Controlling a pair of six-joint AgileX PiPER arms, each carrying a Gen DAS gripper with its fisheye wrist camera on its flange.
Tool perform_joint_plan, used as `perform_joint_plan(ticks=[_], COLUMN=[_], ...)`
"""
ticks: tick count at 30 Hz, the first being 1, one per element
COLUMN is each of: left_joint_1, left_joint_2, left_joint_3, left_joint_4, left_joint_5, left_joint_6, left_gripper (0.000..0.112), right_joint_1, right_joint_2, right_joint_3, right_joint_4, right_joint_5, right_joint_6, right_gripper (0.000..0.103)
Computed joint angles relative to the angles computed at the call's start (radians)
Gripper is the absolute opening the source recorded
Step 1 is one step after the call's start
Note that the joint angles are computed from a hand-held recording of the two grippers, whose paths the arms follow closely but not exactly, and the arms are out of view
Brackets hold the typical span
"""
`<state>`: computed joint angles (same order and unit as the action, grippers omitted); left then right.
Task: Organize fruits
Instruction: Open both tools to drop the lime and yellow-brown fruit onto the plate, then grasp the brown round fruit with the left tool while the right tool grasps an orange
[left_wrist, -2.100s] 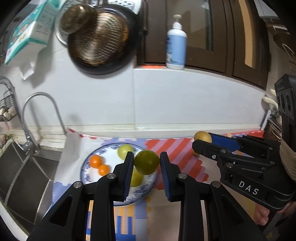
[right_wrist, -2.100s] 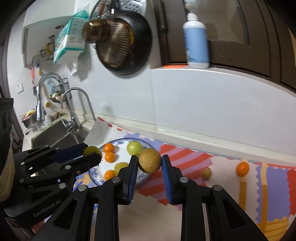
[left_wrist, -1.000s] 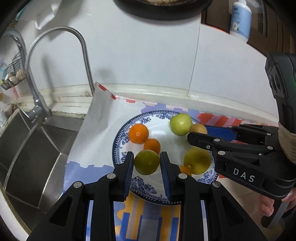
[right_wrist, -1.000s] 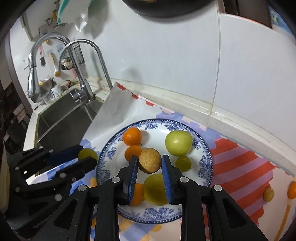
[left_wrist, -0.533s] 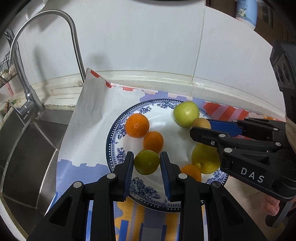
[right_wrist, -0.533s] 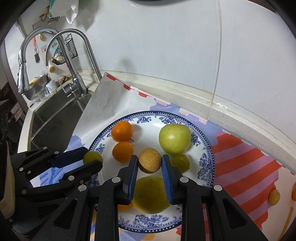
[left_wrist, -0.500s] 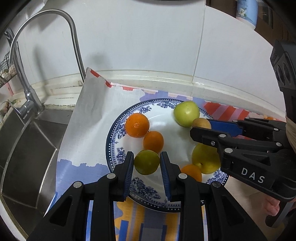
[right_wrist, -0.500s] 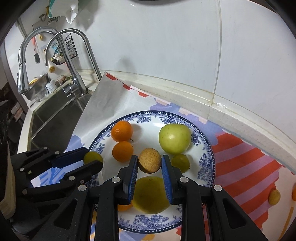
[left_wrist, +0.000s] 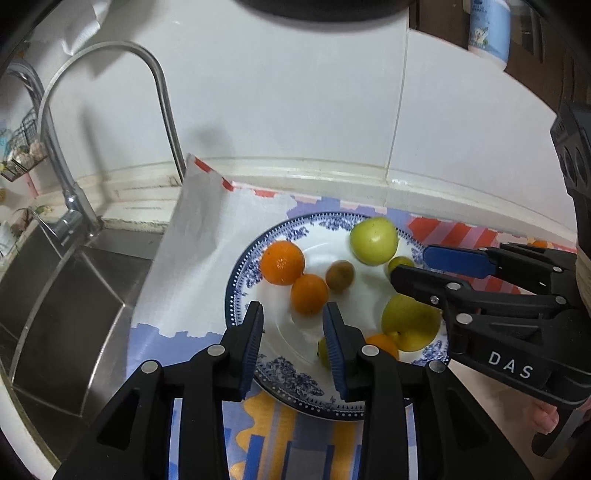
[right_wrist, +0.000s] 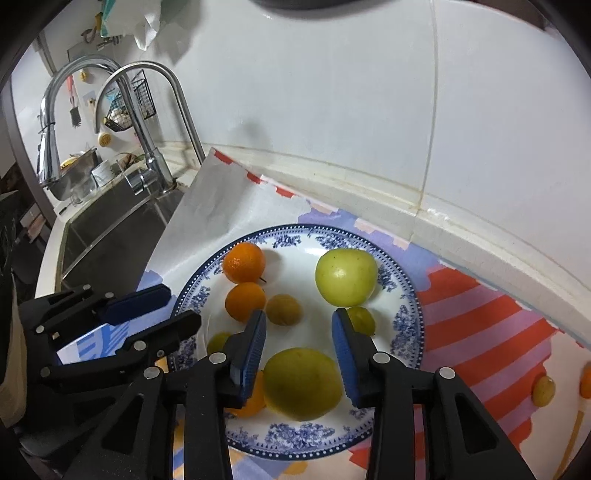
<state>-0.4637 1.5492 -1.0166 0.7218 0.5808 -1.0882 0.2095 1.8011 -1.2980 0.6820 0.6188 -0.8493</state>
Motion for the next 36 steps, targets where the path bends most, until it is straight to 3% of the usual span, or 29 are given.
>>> perform_joint_plan(ticks=[5, 9, 14, 27, 31, 36], left_joint_1=[-0.054, -0.105, -0.190, -0.408, -0.462, -0.541], left_joint_2=[-0.054, -0.096, -0.129, -0.174, -0.158, -0.121], left_joint_3=[0.015, 0.026, 0.035, 0.014, -0.005, -0.043], left_joint_4=[0.079, 0.112, 0.162, 0.232, 0.246, 0.293], left_joint_5=[0.044, 0.072, 0.126, 0.274, 0.298, 0.362], left_joint_6=[-0.092, -0.139, -0.204, -0.313, -0.321, -0.372], left_gripper=[0.040, 0.054, 0.060, 0.078, 0.081, 0.081], right_joint_1=[-0.024, -0.051, -0.091, -0.261, -0.343, -0.443], right_joint_2=[-0.082, -0.157, -0.254, -0.527, -0.580, -0.635], right_joint_3=[0.067, 0.123, 0.201, 0.394, 0.434, 0.491], right_joint_4=[0.034, 0.066, 0.093, 0.214, 0.263, 0.285], right_joint_5=[-0.018, -0.026, -0.051, -0.054, -0.023, -0.061], right_joint_6=[-0.041, -0.076, -0.102, -0.201, -0.242, -0.279], right_gripper=[0.038, 0.038, 0.038, 0.065, 0.066, 0.067])
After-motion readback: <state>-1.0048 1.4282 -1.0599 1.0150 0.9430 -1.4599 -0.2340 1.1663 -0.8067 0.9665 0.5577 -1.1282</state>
